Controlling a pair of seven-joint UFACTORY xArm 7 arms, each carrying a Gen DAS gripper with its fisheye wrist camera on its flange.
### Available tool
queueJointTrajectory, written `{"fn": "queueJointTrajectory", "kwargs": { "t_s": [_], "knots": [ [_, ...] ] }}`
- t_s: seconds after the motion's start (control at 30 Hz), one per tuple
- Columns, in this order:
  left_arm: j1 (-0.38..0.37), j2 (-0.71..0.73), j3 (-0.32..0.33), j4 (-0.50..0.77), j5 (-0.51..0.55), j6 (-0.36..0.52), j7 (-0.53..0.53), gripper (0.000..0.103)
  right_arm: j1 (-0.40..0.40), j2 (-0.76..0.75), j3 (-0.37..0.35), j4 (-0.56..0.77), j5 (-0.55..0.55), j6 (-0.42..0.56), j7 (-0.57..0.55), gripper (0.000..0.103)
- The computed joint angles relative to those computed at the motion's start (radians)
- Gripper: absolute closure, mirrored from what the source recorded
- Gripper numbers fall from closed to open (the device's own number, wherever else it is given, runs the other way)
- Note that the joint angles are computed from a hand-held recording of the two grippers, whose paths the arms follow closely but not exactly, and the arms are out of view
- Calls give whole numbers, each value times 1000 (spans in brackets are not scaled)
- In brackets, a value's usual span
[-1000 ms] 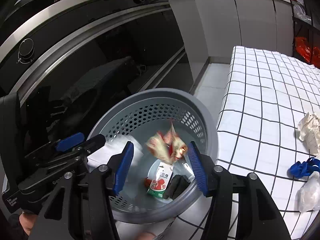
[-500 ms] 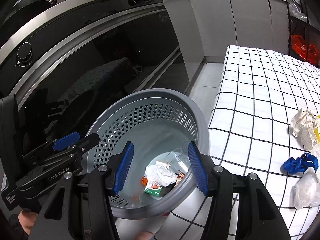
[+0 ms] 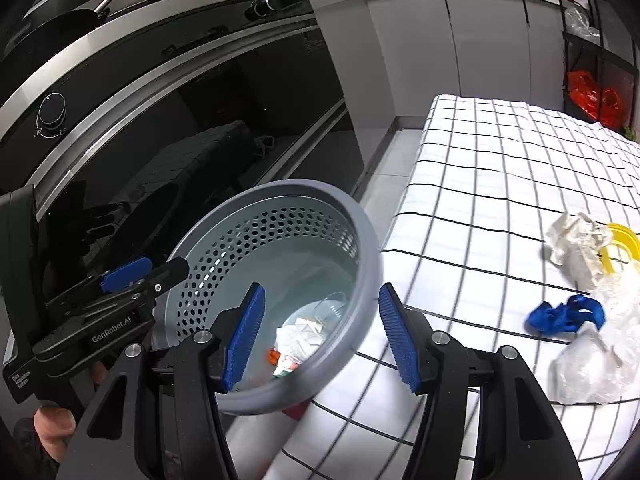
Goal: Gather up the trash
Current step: 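Move both open tools back from the basket toward the table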
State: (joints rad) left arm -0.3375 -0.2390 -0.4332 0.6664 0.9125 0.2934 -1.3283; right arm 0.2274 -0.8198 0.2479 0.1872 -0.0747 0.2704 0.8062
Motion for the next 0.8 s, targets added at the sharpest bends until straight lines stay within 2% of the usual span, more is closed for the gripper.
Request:
{"fn": "queueJointTrajectory", "kwargs": {
  "t_s": [0.2, 0.33, 0.57, 0.8],
  "knots": [
    [-6, -2, -16, 8, 23, 1, -21, 40, 11, -110, 1, -34, -4, 92, 7, 43],
    [-17, -4, -25, 14, 37, 5, -36, 35, 22, -182, -6, -57, -5, 151, 5, 43],
    [-45, 27, -43, 48, 93, 9, -74, 32, 41, -332, 1, -87, -14, 297, 11, 41],
    [-115, 81, -33, 98, 155, 20, -124, 27, 53, -586, -5, -128, -34, 532, -1, 39]
  ]
}}
